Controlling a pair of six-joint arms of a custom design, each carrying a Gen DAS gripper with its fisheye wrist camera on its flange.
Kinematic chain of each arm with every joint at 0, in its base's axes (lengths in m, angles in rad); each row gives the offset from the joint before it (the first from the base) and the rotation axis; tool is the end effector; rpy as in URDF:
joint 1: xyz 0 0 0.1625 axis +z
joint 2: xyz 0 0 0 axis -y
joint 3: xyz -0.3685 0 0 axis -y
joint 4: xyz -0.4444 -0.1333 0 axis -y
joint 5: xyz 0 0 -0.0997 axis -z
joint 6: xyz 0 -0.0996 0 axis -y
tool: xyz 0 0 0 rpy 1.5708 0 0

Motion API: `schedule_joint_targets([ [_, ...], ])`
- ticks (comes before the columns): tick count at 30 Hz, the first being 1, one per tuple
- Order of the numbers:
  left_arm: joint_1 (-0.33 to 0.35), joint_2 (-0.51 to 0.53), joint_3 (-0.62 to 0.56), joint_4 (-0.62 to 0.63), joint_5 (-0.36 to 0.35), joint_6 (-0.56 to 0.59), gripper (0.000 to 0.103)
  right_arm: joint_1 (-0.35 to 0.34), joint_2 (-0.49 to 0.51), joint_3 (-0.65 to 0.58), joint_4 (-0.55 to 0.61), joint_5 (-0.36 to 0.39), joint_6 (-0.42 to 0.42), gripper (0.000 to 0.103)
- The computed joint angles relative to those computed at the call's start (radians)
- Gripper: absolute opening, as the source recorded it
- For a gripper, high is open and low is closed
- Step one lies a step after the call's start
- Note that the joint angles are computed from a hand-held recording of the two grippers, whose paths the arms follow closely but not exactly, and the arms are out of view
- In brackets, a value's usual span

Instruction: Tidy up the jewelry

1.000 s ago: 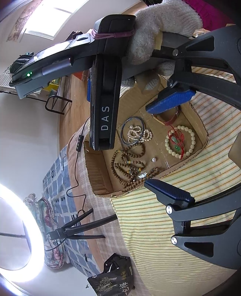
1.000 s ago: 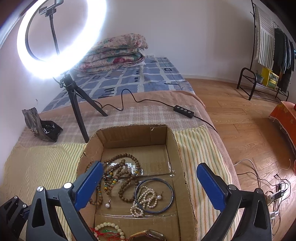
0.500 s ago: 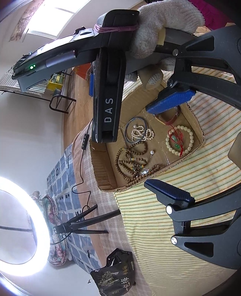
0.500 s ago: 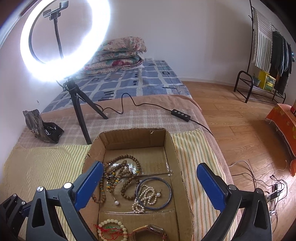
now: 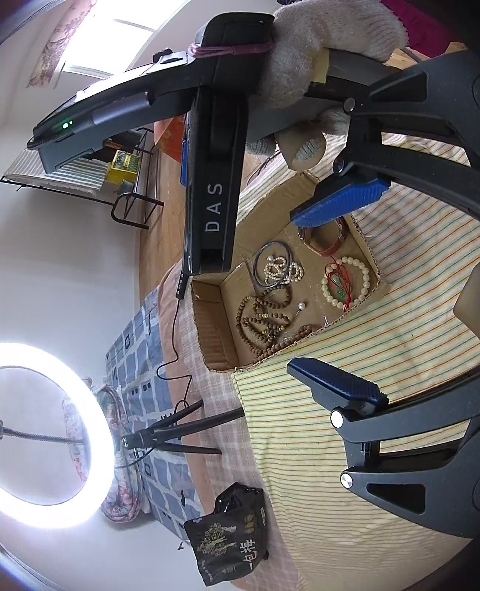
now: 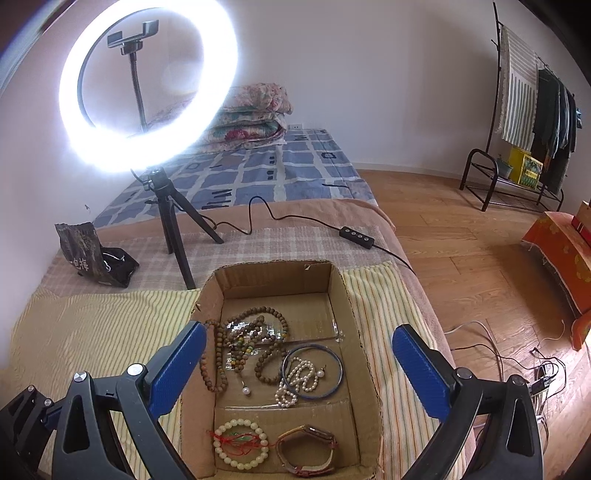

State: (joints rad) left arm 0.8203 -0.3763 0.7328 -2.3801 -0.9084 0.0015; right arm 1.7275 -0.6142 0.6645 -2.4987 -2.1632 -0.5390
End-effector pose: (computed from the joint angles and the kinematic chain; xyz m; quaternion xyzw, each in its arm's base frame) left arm -0.4600 -0.7786 0.1158 0.2705 0.8839 -0.3135 0.2173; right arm 0.2129 -0.8494 0.3764 0.1786 -0.8563 0.3488 0.3366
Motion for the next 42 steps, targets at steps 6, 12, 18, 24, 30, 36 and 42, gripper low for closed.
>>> schedule_joint_targets([
  [6,-0.013,-0.066,0.098,-0.048,0.004,0.001,0.076,0.016,-0.053,0.086,-0.031,-0.007,0.015,0.102],
  [12,-0.022,-0.132,0.194,-0.078,0.01,0.012,0.076,0.032,-0.107,0.174,-0.065,-0.009,0.036,0.102],
  [18,-0.027,-0.204,0.292,-0.115,0.034,0.014,0.076,0.05,-0.166,0.273,-0.106,-0.013,0.04,0.102],
  [24,-0.025,-0.26,0.365,-0.144,0.06,0.024,0.081,0.064,-0.236,0.387,-0.147,-0.018,0.046,0.103],
  [30,-0.022,-0.29,0.404,-0.175,0.091,0.047,0.082,0.074,-0.293,0.483,-0.2,-0.03,0.037,0.103],
  [36,-0.018,-0.314,0.428,-0.184,0.115,0.047,0.082,0.084,-0.352,0.578,-0.25,-0.034,0.022,0.103],
  [42,-0.016,-0.338,0.444,-0.193,0.133,0.021,0.082,0.093,-0.399,0.668,-0.288,-0.043,-0.005,0.103],
])
